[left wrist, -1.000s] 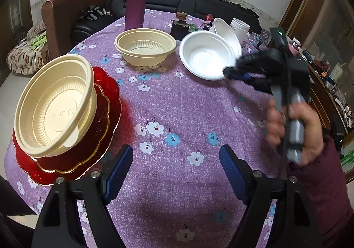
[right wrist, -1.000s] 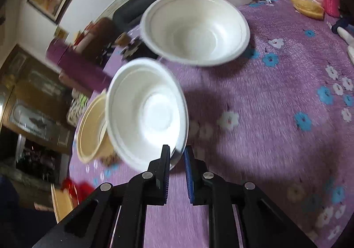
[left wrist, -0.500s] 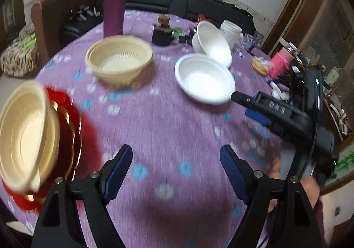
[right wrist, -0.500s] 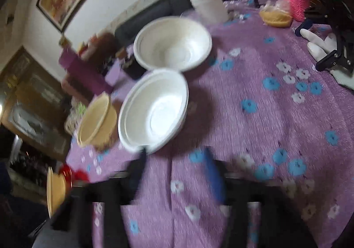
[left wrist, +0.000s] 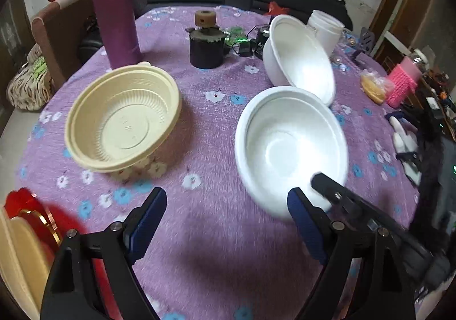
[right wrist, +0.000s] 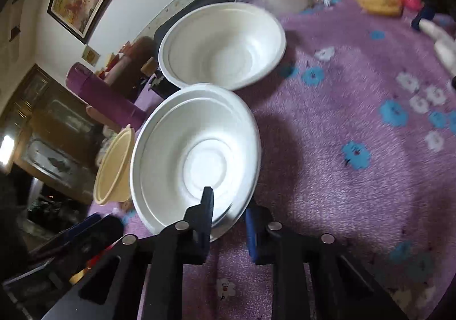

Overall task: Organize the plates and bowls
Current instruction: 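Lift the white paper bowl with the right gripper toward the stack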

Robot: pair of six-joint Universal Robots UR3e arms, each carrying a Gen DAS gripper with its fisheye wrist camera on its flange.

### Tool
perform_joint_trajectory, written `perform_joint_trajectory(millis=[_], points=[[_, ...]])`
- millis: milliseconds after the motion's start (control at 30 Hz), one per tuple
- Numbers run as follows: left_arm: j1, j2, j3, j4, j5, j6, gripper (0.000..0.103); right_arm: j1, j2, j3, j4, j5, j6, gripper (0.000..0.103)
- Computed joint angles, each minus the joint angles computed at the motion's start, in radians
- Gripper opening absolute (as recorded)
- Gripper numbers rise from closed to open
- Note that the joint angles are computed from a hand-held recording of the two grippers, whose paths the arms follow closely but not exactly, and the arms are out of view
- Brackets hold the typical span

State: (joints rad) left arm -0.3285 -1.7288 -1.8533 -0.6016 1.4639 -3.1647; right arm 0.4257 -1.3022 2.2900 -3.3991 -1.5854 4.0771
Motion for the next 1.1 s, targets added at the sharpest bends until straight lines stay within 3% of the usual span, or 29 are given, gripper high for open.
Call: perform_joint_trajectory(millis=[267,333,400,500,800,1000,1100], points=[[-0.059,-0.196,0.21,-0.056,-0.012,-0.014,0.086,-0.053,-0.011,0.06,-0.02,0.073,-0.007,0.018],[-0.074,-0.225,0.243,-0.067,-0.009,-0.021,0.076,-0.055,-0.011,0.049,-0.006,0.075,-0.012,0.018],[-0.077,-0.248,0.276,-0.11,-0.021,-0.028,0.04,-0.058,-0.012,0.049,-0.007,0.082,-0.016,0.018],[-0.079,-0.244,0.271,-0.126,0.01,-0.053,0.028,-0.057,-0.027,0.065,-0.018,0.073,-0.015,0.018],[-0.056,-0.005,0.048,-0.087,0.014,-0.04,0.025,0.01,-0.052,0.04,-0.035,0.019,-0.017,0.018],[0.037,0.275,-0.191,-0.062,-0.062,-0.017,0.026,0.146,-0.05,-0.05,0.016,-0.114,0.002,0.018],[0.147,0.477,-0.301,-0.136,-0.125,0.046,0.026,0.241,-0.038,-0.144,0.075,-0.191,0.01,0.018]])
